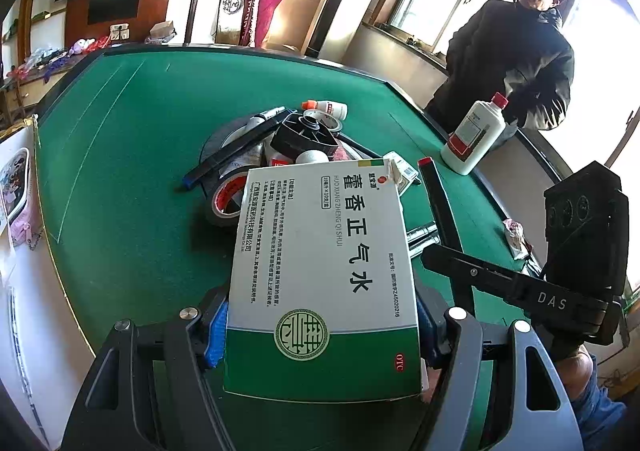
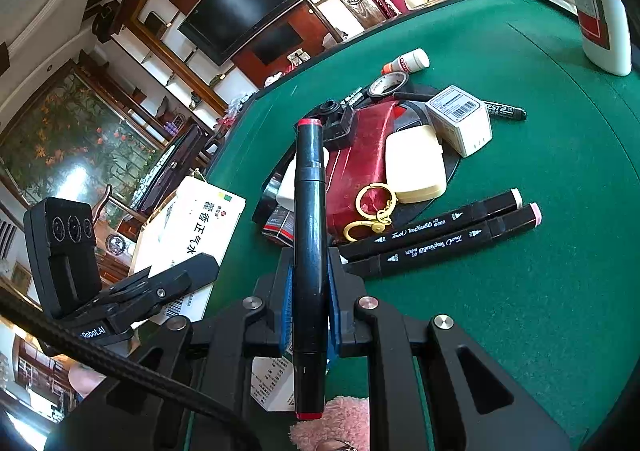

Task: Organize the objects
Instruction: 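Lift the green-white box and black marker off the table with both grippers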

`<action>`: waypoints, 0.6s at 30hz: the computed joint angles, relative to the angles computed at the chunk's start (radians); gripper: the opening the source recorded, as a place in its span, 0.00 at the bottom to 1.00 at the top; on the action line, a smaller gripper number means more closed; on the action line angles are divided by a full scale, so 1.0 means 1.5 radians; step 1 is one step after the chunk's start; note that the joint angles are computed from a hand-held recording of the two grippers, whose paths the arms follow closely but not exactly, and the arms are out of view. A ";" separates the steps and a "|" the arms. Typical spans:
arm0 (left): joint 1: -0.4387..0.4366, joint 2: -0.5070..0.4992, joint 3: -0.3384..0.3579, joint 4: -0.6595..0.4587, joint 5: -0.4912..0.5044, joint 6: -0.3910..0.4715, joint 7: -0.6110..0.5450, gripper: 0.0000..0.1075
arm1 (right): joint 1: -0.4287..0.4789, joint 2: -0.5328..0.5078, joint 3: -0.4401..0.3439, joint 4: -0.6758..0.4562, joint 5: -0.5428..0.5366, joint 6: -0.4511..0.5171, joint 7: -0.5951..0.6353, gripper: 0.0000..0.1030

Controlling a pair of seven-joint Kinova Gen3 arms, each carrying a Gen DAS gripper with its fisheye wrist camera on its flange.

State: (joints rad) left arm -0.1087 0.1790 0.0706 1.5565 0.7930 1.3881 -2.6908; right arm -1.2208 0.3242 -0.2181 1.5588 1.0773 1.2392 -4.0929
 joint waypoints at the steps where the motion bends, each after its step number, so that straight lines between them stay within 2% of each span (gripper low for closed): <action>1: 0.000 -0.001 0.000 0.001 0.000 0.000 0.000 0.61 | 0.001 -0.001 0.000 0.003 0.001 -0.005 -0.002 0.12; 18: 0.002 -0.005 -0.001 0.003 -0.004 -0.001 -0.004 0.61 | 0.006 -0.004 -0.003 0.013 0.003 -0.006 -0.008 0.12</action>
